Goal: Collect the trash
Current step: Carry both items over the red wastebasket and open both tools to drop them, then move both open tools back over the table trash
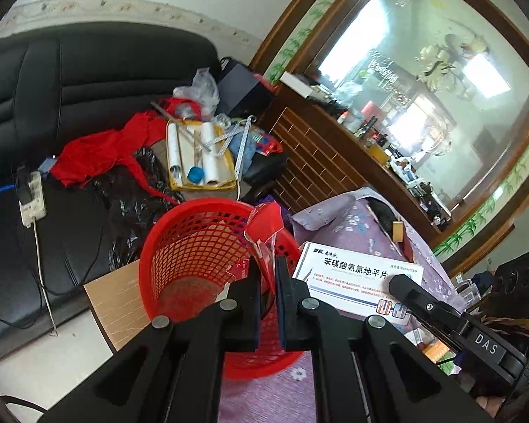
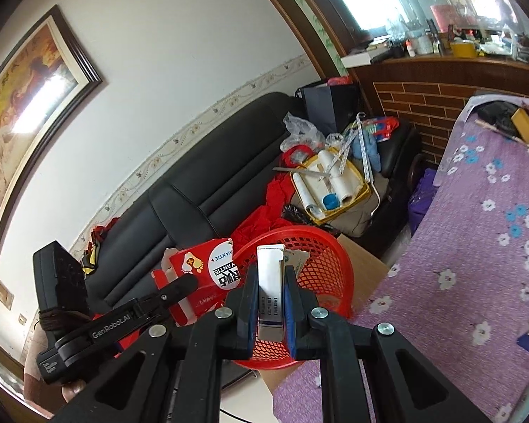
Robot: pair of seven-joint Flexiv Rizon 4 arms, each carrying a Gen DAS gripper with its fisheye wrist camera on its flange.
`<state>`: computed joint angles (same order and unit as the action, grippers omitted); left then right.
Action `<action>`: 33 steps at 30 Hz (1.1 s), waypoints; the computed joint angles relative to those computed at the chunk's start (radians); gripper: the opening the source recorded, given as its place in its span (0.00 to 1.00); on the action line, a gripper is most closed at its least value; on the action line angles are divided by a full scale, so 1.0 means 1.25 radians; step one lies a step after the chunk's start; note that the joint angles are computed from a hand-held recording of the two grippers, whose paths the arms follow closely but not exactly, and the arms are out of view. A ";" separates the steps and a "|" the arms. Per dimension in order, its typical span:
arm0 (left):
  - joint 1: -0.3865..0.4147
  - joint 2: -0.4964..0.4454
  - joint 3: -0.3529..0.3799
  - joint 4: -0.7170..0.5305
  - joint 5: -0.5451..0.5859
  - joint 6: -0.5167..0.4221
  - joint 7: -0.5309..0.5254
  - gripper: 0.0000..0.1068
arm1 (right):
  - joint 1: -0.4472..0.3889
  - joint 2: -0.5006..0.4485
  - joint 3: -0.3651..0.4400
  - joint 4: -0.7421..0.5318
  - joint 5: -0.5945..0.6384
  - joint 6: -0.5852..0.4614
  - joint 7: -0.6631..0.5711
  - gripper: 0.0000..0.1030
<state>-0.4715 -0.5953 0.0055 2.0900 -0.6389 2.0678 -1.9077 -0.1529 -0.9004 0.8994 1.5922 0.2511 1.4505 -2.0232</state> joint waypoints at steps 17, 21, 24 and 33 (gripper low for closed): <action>-0.055 -0.053 0.090 -0.053 -0.004 -0.155 -0.037 0.14 | 0.130 -0.019 -0.142 -0.060 -0.018 -0.032 0.077 0.16; -0.158 -0.066 0.198 -0.064 -0.040 -0.186 -0.065 0.56 | 0.118 -0.031 -0.125 -0.074 -0.007 -0.065 0.063 0.18; -0.237 -0.076 0.286 -0.072 -0.051 -0.211 -0.076 0.57 | 0.103 -0.027 -0.113 -0.073 0.017 -0.078 0.034 0.25; -0.386 -0.077 0.428 -0.089 -0.013 -0.254 -0.138 0.57 | -0.013 0.005 -0.022 -0.030 0.146 -0.076 -0.092 0.77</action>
